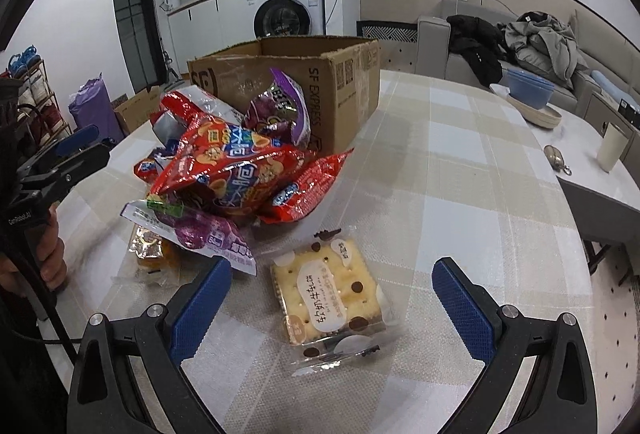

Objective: Organize snacks
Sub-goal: 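Grasp the cream cracker pack with the right gripper while the left gripper approaches the red Oreo pack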

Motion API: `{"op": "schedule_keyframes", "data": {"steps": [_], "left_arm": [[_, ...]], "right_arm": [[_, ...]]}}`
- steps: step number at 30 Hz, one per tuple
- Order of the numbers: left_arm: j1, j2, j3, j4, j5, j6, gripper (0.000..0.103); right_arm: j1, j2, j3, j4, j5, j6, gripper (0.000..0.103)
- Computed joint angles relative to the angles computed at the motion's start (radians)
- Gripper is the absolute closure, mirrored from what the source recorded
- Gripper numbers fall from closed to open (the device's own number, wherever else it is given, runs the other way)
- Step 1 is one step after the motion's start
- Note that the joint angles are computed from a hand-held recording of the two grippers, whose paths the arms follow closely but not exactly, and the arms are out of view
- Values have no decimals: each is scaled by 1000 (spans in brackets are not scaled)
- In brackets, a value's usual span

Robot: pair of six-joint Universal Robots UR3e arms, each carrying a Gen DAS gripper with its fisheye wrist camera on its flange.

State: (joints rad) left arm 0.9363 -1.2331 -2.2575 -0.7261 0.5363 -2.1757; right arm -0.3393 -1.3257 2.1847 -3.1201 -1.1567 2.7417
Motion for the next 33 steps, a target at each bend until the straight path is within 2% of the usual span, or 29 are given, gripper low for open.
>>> {"op": "schedule_keyframes", "data": {"steps": [8,10,13,16,18,20,21,28,33], "left_arm": [[14,28,16,-117,-27,90,1],[15,27,19,-120,-24,88,1],[9,17,29,-116,-17,84,1],[5,10,33,-114,-14,82,1],[0,4,34,-98,-6,69,1],[-11,-11,34,-58,10,36,1],[-12,-17,39,-52,17,26,1],[-41,-58,60,7,67,-39,1],[-117,-164,153,13,173,-109,1]], "right_arm": [[27,68,-63,80,-48,-31,5],[35,89,-79,90,-59,-38,7],[46,108,-129,156,-77,-42,16],[60,127,-152,162,-98,-53,17],[66,123,-146,156,-102,-52,23],[65,121,-137,136,-98,-55,40],[65,120,-135,132,-97,-55,41],[64,78,-59,49,-85,-62,43],[40,37,-19,14,-54,-44,43]]}}
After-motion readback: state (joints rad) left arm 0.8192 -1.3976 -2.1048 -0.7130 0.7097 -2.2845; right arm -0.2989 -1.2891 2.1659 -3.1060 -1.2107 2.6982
